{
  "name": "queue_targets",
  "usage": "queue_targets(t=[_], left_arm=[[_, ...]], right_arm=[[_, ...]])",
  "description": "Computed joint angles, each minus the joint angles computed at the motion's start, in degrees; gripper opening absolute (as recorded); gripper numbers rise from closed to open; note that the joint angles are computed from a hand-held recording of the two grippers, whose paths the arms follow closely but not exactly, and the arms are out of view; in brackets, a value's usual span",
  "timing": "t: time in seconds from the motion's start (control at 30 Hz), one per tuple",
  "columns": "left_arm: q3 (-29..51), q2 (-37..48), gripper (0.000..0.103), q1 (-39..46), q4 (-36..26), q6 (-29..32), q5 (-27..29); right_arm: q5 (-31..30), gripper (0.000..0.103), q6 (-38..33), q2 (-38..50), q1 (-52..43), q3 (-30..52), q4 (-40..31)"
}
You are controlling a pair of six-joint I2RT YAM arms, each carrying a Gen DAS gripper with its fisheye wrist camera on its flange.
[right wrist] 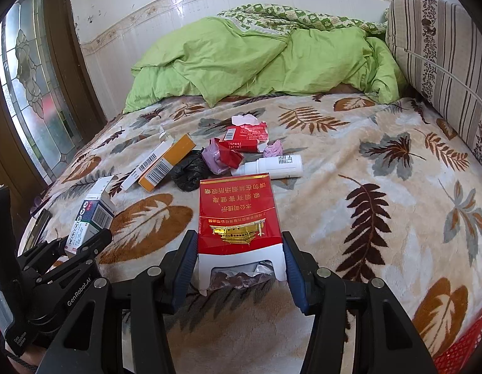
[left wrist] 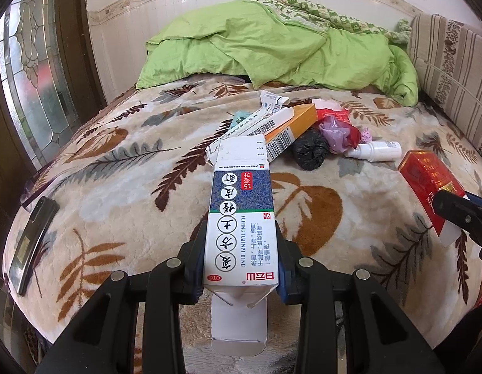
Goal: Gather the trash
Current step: 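Hold both boxes lifted above the bed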
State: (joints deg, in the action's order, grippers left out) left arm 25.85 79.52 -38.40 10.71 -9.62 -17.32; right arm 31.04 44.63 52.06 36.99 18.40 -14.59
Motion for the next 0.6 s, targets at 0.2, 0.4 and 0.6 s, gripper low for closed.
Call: queue_targets(t=[0.2, 0.4, 0.6], left_arm=[[0.05, 0.06, 0.033, 0.05, 0.00, 0.02, 0.05], [0.09, 0.08, 0.033, 0.18, -0.02, 0.12, 0.17], [-0.10, -0.05, 0.033, 0.39, 0.27, 0.52, 0.93]], right_arm=[[0.05, 0.056, 0.02, -0.09, 0.04, -0.01, -0.06], [0.05, 0.056, 0.02, 0.04, 0.06, 0.03, -0.06], [0.11, 0.056, 0.10, -0.57, -0.03, -0.07, -0.27]])
